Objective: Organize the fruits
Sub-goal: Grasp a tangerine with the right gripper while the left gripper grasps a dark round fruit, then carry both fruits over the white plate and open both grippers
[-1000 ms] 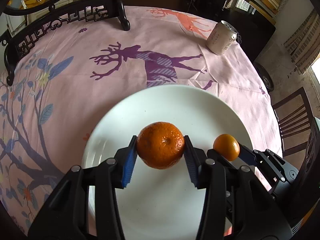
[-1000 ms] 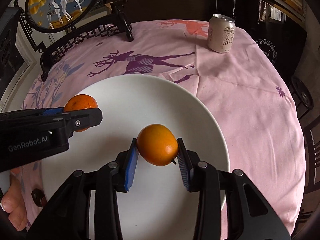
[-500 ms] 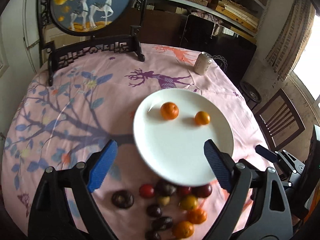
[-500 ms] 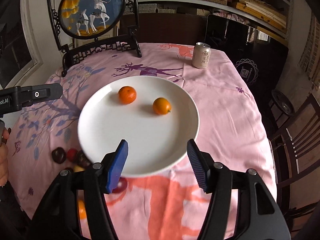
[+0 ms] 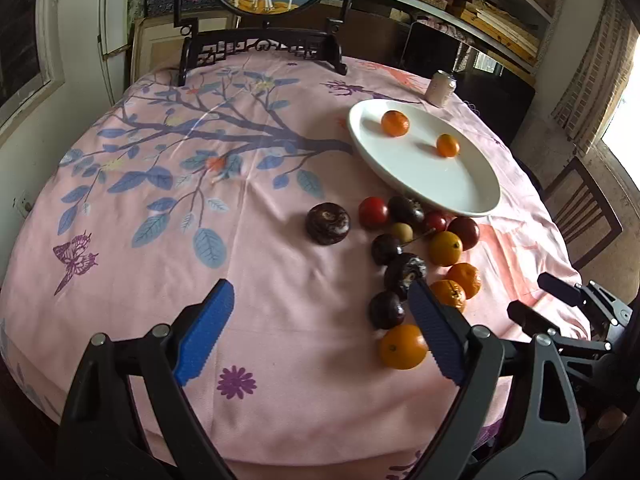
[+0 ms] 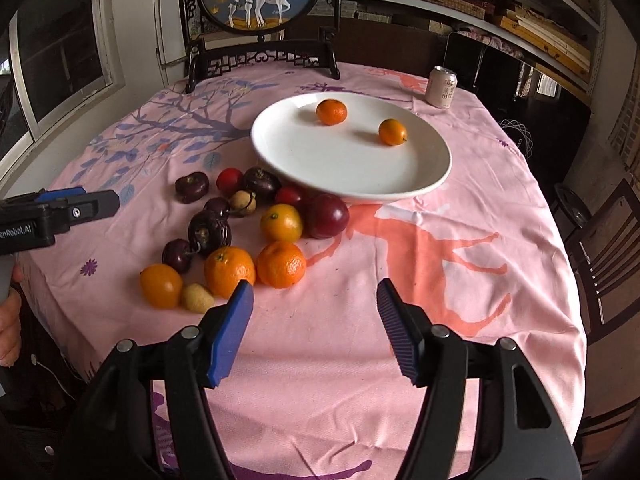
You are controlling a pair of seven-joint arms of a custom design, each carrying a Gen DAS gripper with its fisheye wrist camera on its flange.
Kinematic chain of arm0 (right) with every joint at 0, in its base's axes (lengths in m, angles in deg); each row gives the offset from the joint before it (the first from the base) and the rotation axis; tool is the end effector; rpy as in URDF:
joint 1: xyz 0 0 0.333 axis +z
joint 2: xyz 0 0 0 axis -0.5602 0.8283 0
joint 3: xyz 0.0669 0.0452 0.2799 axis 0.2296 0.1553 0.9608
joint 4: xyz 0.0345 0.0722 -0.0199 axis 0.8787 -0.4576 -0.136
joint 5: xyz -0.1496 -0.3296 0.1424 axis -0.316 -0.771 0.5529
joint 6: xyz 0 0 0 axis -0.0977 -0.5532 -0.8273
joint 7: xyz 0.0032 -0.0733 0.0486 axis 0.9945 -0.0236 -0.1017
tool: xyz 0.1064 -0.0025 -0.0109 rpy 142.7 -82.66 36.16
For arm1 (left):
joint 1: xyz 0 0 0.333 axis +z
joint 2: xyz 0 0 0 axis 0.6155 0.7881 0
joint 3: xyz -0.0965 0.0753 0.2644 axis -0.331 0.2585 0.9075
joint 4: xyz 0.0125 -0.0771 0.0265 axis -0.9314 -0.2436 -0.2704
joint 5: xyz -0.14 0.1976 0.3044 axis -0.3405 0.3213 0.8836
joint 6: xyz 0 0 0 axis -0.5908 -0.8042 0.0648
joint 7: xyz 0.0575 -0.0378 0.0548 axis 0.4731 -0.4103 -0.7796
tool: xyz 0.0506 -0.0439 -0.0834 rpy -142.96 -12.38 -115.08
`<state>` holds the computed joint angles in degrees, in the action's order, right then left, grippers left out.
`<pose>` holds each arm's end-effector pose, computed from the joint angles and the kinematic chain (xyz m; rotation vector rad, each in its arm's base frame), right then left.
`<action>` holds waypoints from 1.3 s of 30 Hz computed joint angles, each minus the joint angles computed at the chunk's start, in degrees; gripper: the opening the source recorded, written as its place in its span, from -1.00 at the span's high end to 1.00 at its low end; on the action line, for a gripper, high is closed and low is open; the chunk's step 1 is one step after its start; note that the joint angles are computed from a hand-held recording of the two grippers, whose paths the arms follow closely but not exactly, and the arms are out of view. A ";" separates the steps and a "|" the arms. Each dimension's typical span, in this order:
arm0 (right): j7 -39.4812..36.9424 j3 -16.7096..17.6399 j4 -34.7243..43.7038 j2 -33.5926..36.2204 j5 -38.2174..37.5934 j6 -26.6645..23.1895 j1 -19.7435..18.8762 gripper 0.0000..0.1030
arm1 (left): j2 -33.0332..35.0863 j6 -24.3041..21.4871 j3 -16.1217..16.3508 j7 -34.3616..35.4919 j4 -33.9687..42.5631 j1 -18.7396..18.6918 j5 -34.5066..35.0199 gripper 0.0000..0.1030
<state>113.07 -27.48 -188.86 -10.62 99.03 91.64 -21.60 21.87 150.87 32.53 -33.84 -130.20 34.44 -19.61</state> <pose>0.5891 0.1292 0.4334 -2.1926 1.2481 -0.4918 0.5488 -0.1287 0.4552 -2.0951 1.5571 -0.7674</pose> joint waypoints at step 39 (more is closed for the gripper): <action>-10.07 0.48 1.24 -0.82 16.15 -4.17 -2.17 0.29 | 12.12 0.39 -0.83 5.74 12.60 0.66 1.19 0.24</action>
<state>103.00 -27.00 -187.62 -11.44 115.18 87.47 -23.78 34.00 151.26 31.70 -28.10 -117.60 35.10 -18.42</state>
